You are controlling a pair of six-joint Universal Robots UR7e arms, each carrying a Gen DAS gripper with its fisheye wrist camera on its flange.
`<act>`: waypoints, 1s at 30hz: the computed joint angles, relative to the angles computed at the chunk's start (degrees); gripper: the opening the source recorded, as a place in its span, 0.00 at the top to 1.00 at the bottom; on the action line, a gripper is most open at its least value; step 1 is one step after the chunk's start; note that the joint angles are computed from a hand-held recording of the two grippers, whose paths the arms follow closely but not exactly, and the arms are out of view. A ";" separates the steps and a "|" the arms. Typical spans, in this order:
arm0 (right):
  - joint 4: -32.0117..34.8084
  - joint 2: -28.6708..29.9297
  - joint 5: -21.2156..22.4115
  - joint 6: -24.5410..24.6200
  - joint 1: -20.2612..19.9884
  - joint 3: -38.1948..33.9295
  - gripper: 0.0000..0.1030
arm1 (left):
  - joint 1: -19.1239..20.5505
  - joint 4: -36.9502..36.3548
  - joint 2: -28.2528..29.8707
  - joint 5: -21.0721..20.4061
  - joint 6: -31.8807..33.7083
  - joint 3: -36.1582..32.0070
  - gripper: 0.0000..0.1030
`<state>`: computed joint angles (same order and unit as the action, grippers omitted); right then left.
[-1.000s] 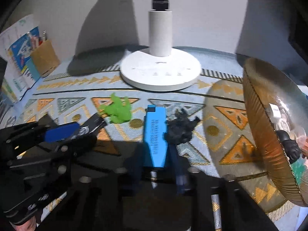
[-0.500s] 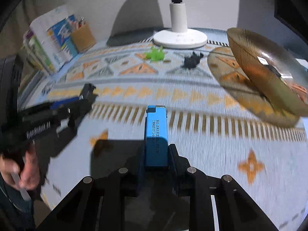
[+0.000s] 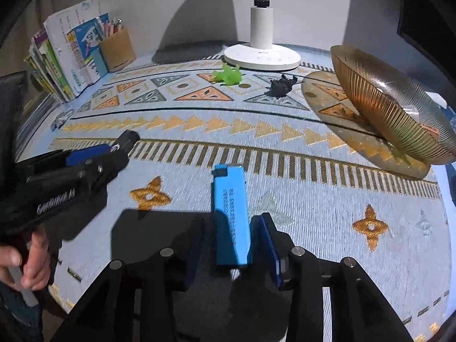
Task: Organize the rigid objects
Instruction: 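Grasp the black lighter with left tool while right tool grasps the blue lighter, then carry both lighters over the amber bowl and open both tools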
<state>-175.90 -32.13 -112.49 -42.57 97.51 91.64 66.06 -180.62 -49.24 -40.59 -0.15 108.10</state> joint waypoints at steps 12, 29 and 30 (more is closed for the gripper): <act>-4.47 1.10 0.99 -4.29 0.66 1.42 0.77 | -1.87 -1.25 3.03 6.96 4.52 -1.05 0.79; 2.83 -10.32 16.84 6.66 -2.08 0.04 0.77 | -7.02 -2.64 1.46 -4.61 10.16 -9.47 0.80; 1.71 -10.72 16.65 6.93 -2.26 -0.49 0.77 | -7.35 -2.56 2.53 -6.43 11.64 -11.78 0.80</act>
<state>-174.19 -42.85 -95.84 -35.65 95.25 91.15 58.71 -183.18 -46.70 -47.02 11.50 96.32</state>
